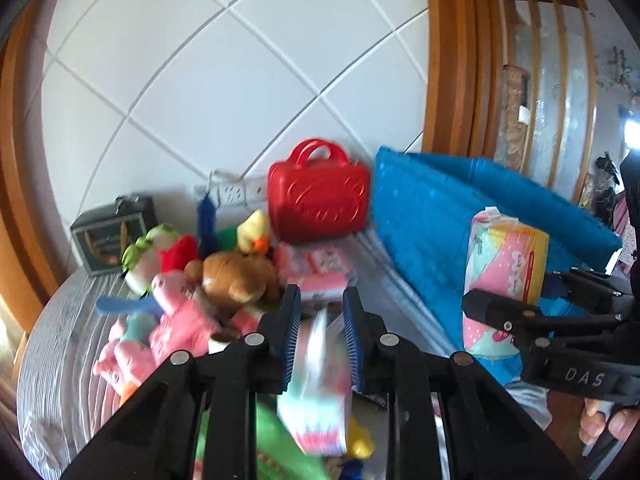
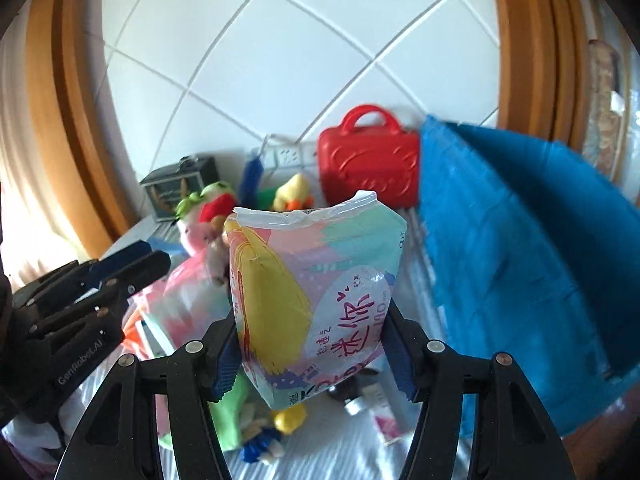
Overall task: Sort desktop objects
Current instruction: 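Lift the tissue pack and Kotex pad packet with both grippers over the crate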
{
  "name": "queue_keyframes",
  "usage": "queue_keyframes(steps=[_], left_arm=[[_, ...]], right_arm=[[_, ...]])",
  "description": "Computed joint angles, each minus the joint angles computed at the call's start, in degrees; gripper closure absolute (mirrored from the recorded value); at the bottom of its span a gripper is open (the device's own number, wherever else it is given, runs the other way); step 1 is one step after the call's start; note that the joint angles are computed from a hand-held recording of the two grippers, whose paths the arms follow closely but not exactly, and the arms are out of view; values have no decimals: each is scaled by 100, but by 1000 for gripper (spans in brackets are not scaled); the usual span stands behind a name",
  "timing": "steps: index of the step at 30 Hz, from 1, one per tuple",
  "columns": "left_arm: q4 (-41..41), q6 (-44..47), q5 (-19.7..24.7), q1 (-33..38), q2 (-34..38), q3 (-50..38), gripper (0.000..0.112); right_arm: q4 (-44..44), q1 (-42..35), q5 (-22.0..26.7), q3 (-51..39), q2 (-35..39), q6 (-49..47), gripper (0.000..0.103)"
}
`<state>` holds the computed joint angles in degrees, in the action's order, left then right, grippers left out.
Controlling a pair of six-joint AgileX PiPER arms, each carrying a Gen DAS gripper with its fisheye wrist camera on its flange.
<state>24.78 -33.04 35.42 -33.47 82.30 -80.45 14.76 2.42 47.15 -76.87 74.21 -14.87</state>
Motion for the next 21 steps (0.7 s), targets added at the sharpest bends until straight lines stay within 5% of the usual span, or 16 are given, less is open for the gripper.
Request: queue_keyframes(steps=[9, 12, 15, 21], left_arm=[[-33, -211, 429, -299, 710, -831, 98], [40, -638, 563, -349, 814, -547, 88], [62, -955, 797, -387, 977, -133, 67], [-795, -1435, 657, -153, 1174, 764, 65]], right_arm=[[581, -836, 390, -404, 128, -983, 42], [879, -962, 543, -270, 413, -1646, 42], [1155, -1002, 621, 6, 733, -2251, 42], [1329, -1023, 609, 489, 1345, -2759, 42]])
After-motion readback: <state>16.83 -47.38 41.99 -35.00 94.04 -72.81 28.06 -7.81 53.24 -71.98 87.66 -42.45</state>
